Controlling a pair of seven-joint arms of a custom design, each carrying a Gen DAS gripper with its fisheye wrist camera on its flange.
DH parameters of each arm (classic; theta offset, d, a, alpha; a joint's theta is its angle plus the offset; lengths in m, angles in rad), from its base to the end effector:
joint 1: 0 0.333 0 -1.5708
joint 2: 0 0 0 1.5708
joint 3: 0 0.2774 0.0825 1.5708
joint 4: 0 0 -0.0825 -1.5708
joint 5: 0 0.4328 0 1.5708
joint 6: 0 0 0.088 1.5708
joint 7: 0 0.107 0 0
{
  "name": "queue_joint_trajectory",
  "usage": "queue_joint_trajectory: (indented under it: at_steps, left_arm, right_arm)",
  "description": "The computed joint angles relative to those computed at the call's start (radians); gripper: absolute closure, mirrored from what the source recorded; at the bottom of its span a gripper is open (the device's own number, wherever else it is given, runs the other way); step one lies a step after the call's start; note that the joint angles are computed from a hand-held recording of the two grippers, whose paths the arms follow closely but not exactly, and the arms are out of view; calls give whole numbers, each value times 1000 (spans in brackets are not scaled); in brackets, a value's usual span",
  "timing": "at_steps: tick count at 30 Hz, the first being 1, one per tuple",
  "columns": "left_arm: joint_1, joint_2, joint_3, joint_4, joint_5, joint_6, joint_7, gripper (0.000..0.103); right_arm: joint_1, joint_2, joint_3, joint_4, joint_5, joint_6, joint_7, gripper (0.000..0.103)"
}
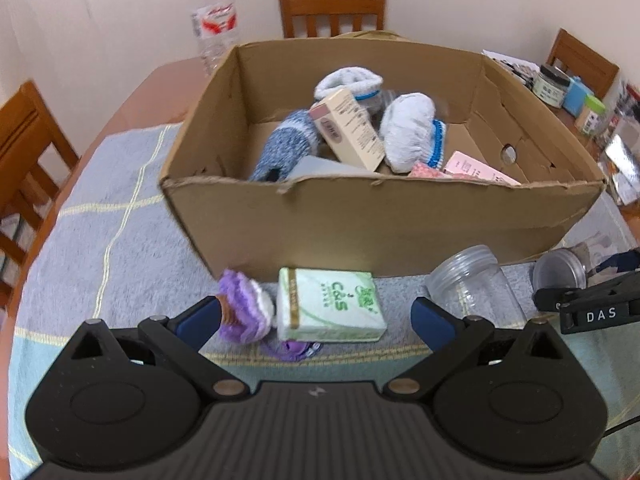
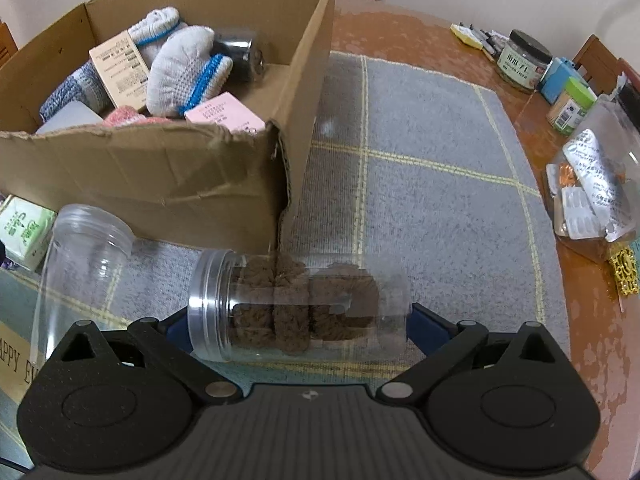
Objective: Organize objects
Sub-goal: 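Grasp the green-white C&S tissue pack with the left tool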
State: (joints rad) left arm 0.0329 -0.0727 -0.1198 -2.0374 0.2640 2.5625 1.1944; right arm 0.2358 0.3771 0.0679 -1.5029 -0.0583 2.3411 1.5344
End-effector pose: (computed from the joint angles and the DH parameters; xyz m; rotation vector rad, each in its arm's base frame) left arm 0.6235 -0.0594 0.4860 -1.9356 1.7335 -0.5256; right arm 0.7108 0.2150 0.4513 -2.2694 1.5703 -0.4239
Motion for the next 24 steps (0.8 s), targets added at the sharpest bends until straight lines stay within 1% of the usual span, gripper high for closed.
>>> queue_joint_trajectory:
  at_steps: [4,11,13,18,22,24]
  left_arm:
    - [-4,15,-8,6,69,11,-25,3]
    - [-15,35,-4,13,105,24,-53,21]
    - [-18,43,-3,18,110,23,-46,21]
    - [-28,71,1,36,186,16,-71,22]
    - [-42,97,6,56,237,12,-55,22]
    - [-47,111,8,70,185,2,3,24]
  right_arm:
    - [-17,11,8,11,41,-13,-15,0]
    - [-19,18,9,17,50,-3,-33,0]
    - [-21,21,10,19,55,-1,-42,0]
    - [-24,25,11,24,63,-3,-58,0]
    - [-24,24,10,22,65,-1,-62,0]
    - [-24,23,10,19,66,3,-63,0]
